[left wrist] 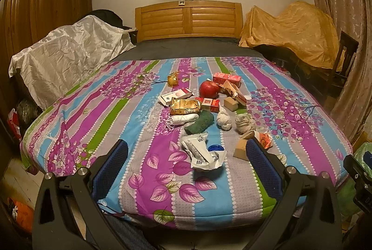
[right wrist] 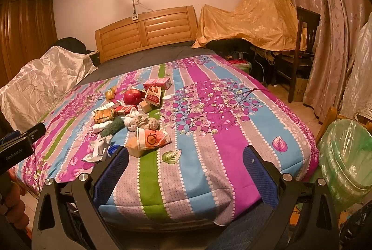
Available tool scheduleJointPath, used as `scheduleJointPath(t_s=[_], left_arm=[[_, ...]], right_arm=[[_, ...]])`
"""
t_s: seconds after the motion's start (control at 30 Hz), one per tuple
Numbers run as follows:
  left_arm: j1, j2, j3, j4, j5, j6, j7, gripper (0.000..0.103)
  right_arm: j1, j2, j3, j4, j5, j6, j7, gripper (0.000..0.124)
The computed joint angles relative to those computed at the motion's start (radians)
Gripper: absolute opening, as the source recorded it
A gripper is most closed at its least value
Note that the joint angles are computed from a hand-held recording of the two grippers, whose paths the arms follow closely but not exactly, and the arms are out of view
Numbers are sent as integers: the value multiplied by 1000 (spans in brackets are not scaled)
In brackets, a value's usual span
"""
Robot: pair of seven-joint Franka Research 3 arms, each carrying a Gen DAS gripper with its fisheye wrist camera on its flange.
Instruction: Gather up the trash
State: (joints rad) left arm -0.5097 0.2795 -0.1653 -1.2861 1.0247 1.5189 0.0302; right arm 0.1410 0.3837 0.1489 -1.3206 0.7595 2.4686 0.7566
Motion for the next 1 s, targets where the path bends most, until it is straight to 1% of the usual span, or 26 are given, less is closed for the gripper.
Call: scheduleJointPath(t_s=[0.23, 0.33, 0.43, 0.5, 0.57, 0.67, 0.73, 0.77, 0.87, 0.9, 0.97, 1.0], left_arm=[[0, -4, -1, -4, -2, -3, -2, 98], [5, -19, 0, -24, -2, 1, -19, 98], [38, -84, -5, -109, -36, 22, -73, 98], [62, -113, -15, -156, -57, 14, -68, 98], [90, -142, -25, -200, -91, 26, -66, 97], [129, -185, -39, -264, -131, 81, -80, 96], [162, -216, -43, -315, -175, 172, -62, 96], [183, -233, -41, -346, -211, 241, -54, 96], [229, -260, -38, -402, -294, 377, -55, 90], [247, -262, -32, -416, -333, 433, -55, 85], [269, -237, -29, -405, -364, 480, -41, 81], [276, -221, -27, -393, -369, 489, -33, 79]], right_arm=[[-2, 9, 2, 15, -2, -8, 1, 98], [1, 45, 1, 73, -21, -42, 16, 98], [6, 80, 7, 118, -31, -38, 31, 98], [13, 106, 6, 150, -52, -49, 50, 98], [17, 123, 7, 172, -74, -63, 68, 98], [21, 133, 9, 177, -99, -72, 70, 98], [27, 134, 8, 171, -119, -76, 68, 98], [30, 137, 6, 172, -129, -79, 69, 98], [40, 148, 0, 181, -158, -87, 86, 98], [43, 154, -3, 187, -169, -89, 97, 98], [49, 168, -9, 202, -190, -96, 116, 98], [49, 176, -11, 212, -200, -103, 125, 98]])
